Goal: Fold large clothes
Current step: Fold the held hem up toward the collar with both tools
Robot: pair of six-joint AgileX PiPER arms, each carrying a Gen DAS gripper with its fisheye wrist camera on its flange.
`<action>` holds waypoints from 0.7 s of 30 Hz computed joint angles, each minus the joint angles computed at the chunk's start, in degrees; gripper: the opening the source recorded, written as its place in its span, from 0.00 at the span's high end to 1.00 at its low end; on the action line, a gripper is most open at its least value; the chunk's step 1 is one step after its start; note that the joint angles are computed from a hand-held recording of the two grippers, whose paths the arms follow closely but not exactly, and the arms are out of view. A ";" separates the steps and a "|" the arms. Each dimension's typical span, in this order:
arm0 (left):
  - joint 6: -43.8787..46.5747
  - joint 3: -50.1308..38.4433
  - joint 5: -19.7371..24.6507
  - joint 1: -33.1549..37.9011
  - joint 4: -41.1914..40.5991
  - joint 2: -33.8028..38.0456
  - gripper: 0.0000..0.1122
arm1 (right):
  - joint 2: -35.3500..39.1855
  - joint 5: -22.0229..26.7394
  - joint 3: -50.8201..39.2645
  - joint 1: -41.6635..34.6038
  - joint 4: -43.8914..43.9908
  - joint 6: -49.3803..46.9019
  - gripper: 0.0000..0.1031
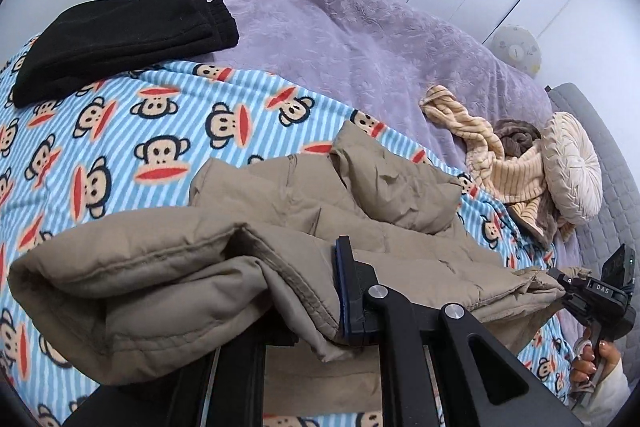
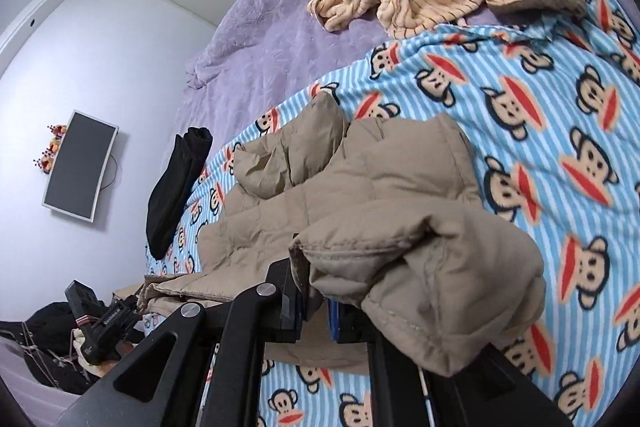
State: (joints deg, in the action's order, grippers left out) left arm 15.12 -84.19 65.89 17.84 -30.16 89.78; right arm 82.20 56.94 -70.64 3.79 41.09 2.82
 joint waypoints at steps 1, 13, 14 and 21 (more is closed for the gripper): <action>-0.43 -1.77 -1.03 -1.18 0.98 2.60 0.86 | 2.94 -1.20 -2.47 0.82 -0.97 0.68 0.90; -7.44 -11.09 -12.17 -10.77 10.96 23.88 0.86 | 31.07 -7.34 -21.75 5.36 -10.23 8.32 0.90; -7.87 -11.27 -13.28 -11.24 11.34 24.87 0.86 | 32.72 -8.04 -22.40 5.58 -10.49 8.18 0.90; -9.86 -12.29 -15.21 -13.58 15.41 26.83 0.86 | 38.49 -12.90 -23.16 6.03 -7.75 5.76 0.90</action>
State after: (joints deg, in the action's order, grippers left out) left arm 5.26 -96.48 50.69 4.26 -14.76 116.61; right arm 120.70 44.04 -93.80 9.83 33.34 8.58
